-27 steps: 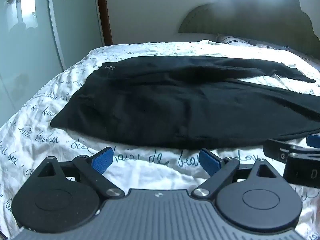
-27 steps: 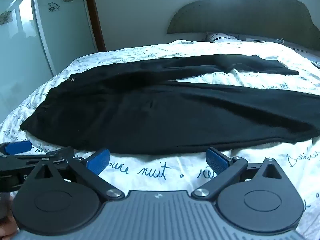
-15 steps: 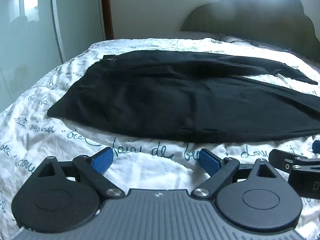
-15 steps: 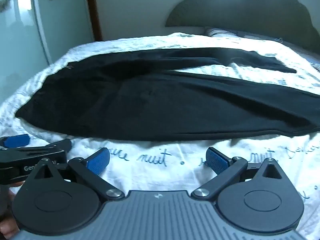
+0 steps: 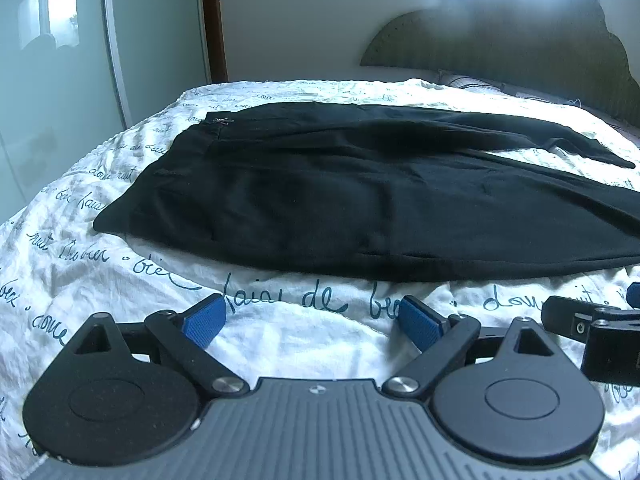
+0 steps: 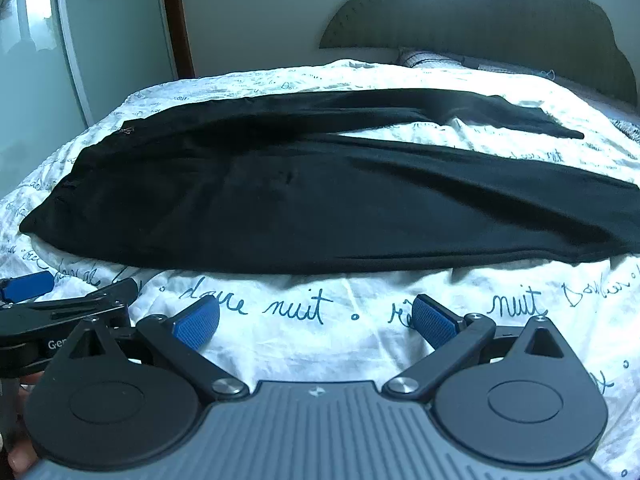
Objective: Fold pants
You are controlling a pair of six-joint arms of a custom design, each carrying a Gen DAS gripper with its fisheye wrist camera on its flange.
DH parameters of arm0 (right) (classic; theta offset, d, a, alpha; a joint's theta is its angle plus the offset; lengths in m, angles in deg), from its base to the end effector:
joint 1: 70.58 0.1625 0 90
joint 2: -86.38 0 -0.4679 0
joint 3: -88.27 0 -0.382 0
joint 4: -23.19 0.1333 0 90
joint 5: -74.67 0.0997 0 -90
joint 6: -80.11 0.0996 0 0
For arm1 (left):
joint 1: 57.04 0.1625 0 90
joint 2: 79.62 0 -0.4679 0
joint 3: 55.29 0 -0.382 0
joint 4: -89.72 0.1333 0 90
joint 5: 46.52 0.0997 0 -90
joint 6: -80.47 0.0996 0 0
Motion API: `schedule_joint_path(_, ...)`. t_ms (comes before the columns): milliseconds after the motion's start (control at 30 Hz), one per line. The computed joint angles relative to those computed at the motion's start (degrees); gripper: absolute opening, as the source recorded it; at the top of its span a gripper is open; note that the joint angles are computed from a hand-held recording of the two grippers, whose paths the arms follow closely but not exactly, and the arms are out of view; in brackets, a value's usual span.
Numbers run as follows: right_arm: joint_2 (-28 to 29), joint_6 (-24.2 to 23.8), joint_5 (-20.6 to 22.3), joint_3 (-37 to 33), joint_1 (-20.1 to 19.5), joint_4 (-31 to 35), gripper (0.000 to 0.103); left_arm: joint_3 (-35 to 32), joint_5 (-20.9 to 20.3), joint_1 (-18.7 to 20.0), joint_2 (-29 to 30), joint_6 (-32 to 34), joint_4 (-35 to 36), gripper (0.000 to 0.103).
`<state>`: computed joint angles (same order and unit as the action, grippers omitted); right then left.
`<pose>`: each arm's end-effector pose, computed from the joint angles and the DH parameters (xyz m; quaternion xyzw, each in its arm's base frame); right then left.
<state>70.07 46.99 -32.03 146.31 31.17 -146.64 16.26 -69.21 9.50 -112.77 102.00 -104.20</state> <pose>0.2800 -0.8319 0.0261 0.3131 -0.8825 0.2919 0.1948 -0.0989 -0.7936 0.2559 -0.0092 0.7615 -0.4582 0.4584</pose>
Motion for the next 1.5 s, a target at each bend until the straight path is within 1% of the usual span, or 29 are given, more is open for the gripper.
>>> schedule_joint_path(367,0.1,0.8,1.4,0.2,-0.4,-0.1,0.103,0.4,-0.2,0.1,-0.2,0.0,-0.3,0.097)
schedule_joint_path(500,0.4,-0.2,1.1,0.2,-0.4,-0.8,0.103,0.6,-0.3,0.2,-0.3,0.1,-0.5,0.098)
schedule_joint_path(667,1.3,-2.1,0.0,0.3,-0.4,-3.2,0.103,1.1,-0.7,0.3,-0.4,-0.3,-0.9,0.100)
schedule_joint_path(833,1.6,-2.5,1.4,1.0,-1.0,-5.4,0.103,0.8,-0.4,0.4,0.1,0.3,-1.8,0.103)
schedule_joint_path(967,1.7,-3.2,1.8,1.9,-1.2,-7.5,0.103,0.6,-0.3,0.5,0.2,0.4,-1.9,0.103)
schedule_joint_path(1500,1.8,-2.6,2.7,1.7,-1.5,-7.3,0.103,0.9,-0.6,0.6,0.3,1.2,-3.1,0.103)
